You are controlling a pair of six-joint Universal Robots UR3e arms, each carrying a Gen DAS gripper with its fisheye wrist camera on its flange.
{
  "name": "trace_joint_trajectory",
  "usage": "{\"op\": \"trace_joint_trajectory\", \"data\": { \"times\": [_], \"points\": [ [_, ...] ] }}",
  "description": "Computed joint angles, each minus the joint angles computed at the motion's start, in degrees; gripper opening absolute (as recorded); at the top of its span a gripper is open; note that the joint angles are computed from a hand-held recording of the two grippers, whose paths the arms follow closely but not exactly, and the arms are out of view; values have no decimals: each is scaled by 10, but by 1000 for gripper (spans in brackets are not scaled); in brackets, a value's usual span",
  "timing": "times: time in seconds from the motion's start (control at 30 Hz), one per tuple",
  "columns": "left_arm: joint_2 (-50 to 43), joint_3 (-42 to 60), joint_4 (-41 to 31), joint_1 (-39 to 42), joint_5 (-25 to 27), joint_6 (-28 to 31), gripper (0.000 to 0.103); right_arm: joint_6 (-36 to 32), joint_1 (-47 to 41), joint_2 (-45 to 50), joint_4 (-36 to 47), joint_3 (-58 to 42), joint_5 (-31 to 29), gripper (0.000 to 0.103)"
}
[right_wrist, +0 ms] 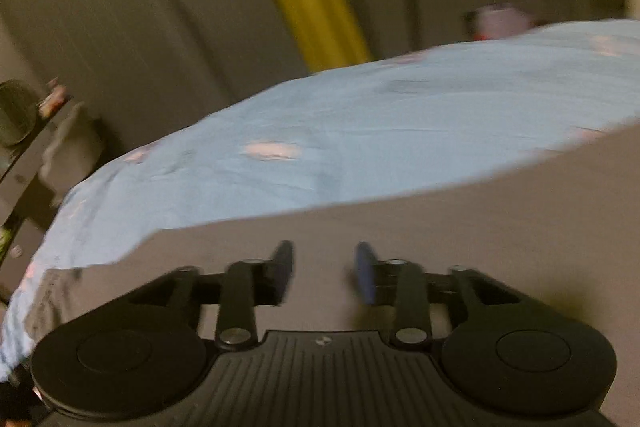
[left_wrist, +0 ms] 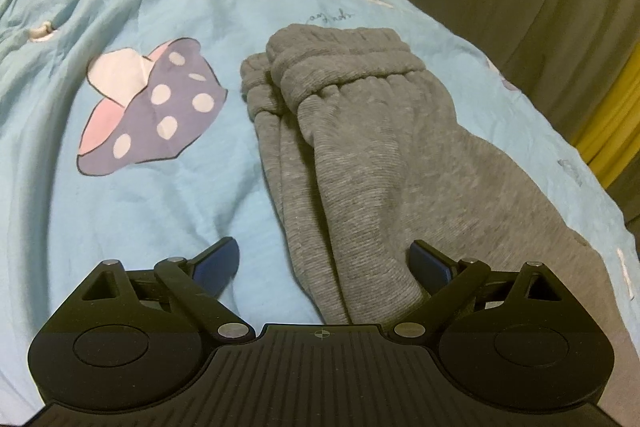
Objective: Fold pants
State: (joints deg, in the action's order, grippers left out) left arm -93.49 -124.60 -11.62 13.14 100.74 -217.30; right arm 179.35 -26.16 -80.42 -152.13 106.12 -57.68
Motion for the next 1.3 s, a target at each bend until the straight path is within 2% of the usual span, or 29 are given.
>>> {"op": "trace_joint_trajectory", "data": {
  "times": [0.07, 0.13, 0.17, 0.3, 0.37, 0.47, 0.57, 0.67, 0.73, 0.77, 0.87, 0.9, 1.03, 1.07, 1.1, 1.13, 1.3],
  "points": [
    [8, -1, -7, -4, 3, -7, 97, -43, -99, -87, 29, 87, 8, 45],
    [12, 6, -21, -11, 17, -15, 97, -55, -209, -145, 66, 140, 35, 69],
    [10, 16, -34, -20, 32, -24, 97, -49, -260, -164, 82, 160, 48, 72],
    [27, 29, -58, -66, 107, -60, 97, -37, -441, -161, 218, 162, 125, 73],
    [52, 19, -53, -93, 123, -77, 97, -28, -493, -151, 222, 169, 125, 73],
    [71, 18, -38, -144, 114, -72, 97, -48, -558, -132, 228, 180, 130, 72],
    [34, 70, -42, -213, 125, -26, 98, -50, -586, -112, 229, 186, 147, 67],
    [-19, 118, -33, -267, 134, 25, 100, -24, -585, -93, 187, 193, 143, 62],
    [-51, 139, -26, -288, 138, 62, 100, -7, -583, -65, 151, 193, 138, 54],
    [-62, 149, -34, -294, 143, 71, 100, -9, -585, -55, 146, 191, 143, 54],
    [-73, 178, -96, -280, 131, 44, 100, 10, -577, -27, 117, 178, 141, 47],
    [-67, 171, -98, -268, 120, 23, 100, 16, -573, -16, 107, 174, 139, 40],
    [-25, 104, -62, -222, 76, -36, 100, 28, -560, 19, 87, 148, 139, 36],
    [-15, 92, -62, -214, 68, -40, 100, 21, -556, 21, 92, 142, 139, 32],
    [-9, 88, -67, -208, 62, -42, 100, 13, -556, 17, 101, 140, 139, 18],
    [-10, 93, -77, -211, 66, -44, 100, 3, -559, 16, 105, 141, 148, 14],
    [-44, 142, -123, -244, 108, -10, 100, 11, -559, 28, 83, 151, 153, 17]
  ]
}}
